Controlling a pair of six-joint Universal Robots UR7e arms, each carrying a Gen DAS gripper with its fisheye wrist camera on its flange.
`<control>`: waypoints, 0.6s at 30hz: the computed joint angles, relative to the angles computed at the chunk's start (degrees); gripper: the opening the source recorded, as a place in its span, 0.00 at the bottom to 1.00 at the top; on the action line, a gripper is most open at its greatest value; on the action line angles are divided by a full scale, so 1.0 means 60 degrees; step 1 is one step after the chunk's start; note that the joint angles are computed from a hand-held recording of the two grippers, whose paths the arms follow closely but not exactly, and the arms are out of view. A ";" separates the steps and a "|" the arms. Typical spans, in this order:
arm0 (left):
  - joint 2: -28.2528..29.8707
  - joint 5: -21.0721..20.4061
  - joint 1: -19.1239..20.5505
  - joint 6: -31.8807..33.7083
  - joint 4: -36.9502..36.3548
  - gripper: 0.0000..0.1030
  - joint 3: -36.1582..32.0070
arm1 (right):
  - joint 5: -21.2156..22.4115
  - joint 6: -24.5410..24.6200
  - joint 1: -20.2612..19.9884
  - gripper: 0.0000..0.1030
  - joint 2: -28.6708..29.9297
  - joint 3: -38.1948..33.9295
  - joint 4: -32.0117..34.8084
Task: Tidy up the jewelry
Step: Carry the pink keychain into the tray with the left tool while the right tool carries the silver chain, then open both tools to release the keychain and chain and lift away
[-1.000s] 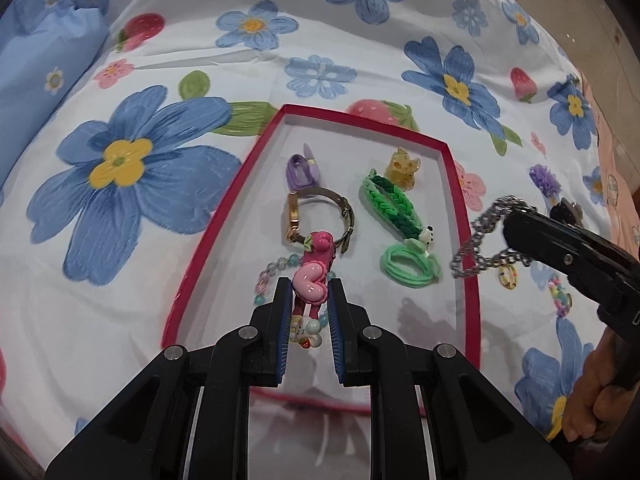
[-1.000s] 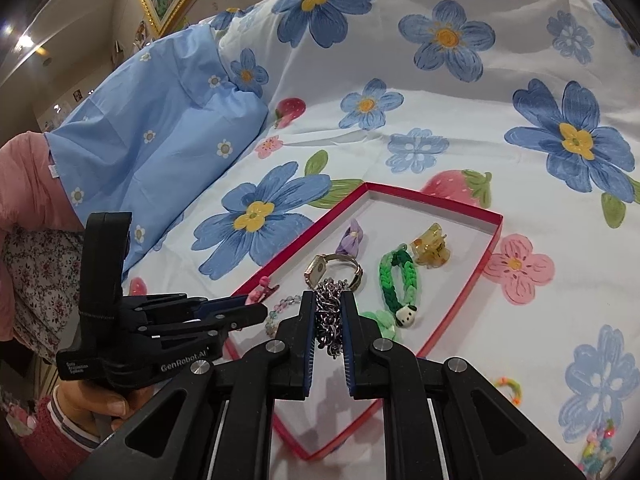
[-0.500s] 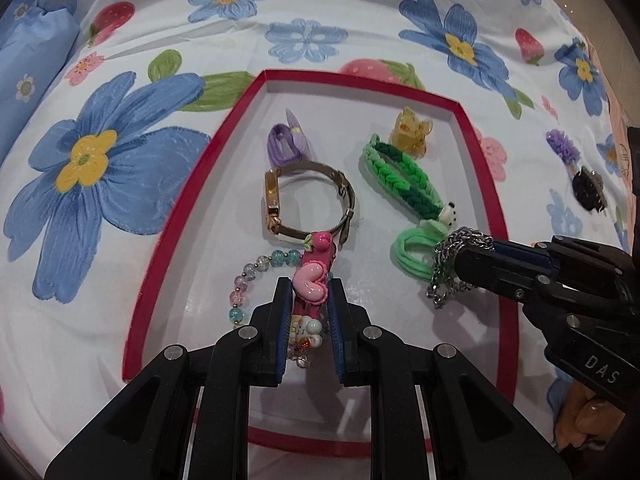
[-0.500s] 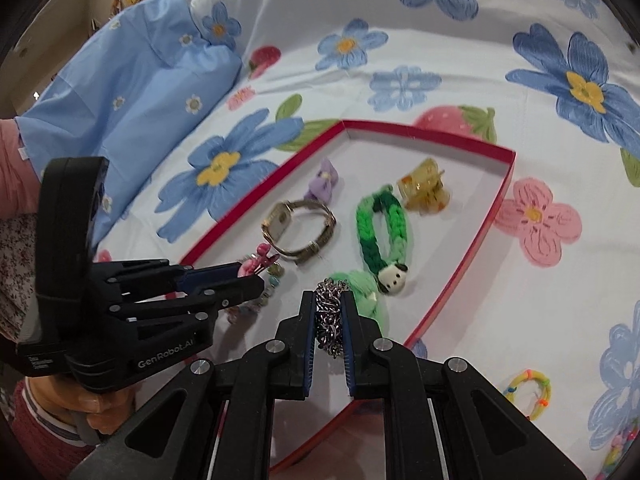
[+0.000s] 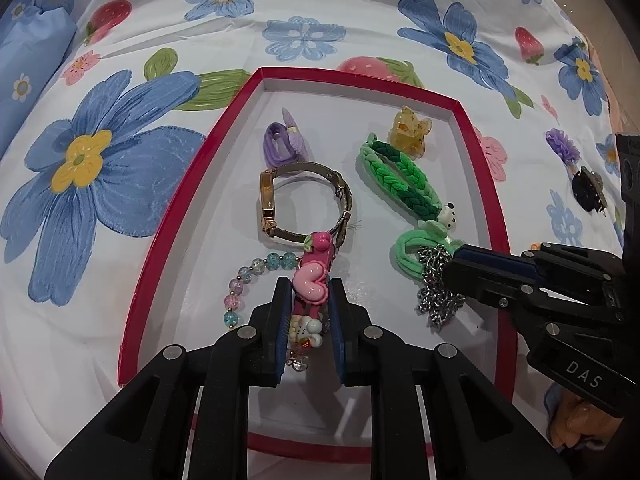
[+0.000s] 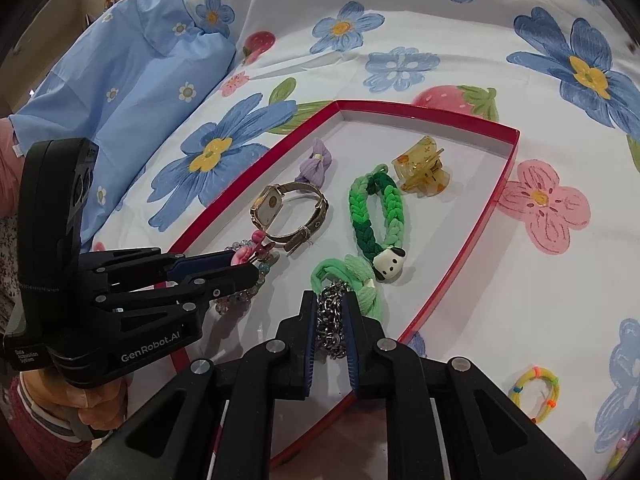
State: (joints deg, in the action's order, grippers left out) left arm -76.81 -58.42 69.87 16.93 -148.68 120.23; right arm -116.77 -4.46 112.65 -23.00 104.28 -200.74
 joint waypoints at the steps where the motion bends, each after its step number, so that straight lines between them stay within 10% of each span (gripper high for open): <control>1: 0.0000 0.0004 0.0006 0.0007 -0.0013 0.16 0.0004 | 0.0034 0.0000 -0.0012 0.15 0.0003 0.0008 -0.0023; 18: -0.0103 0.0081 -0.0001 -0.0225 0.0059 0.29 0.0009 | 0.0163 0.0059 0.0125 0.26 -0.0205 0.0314 -0.0460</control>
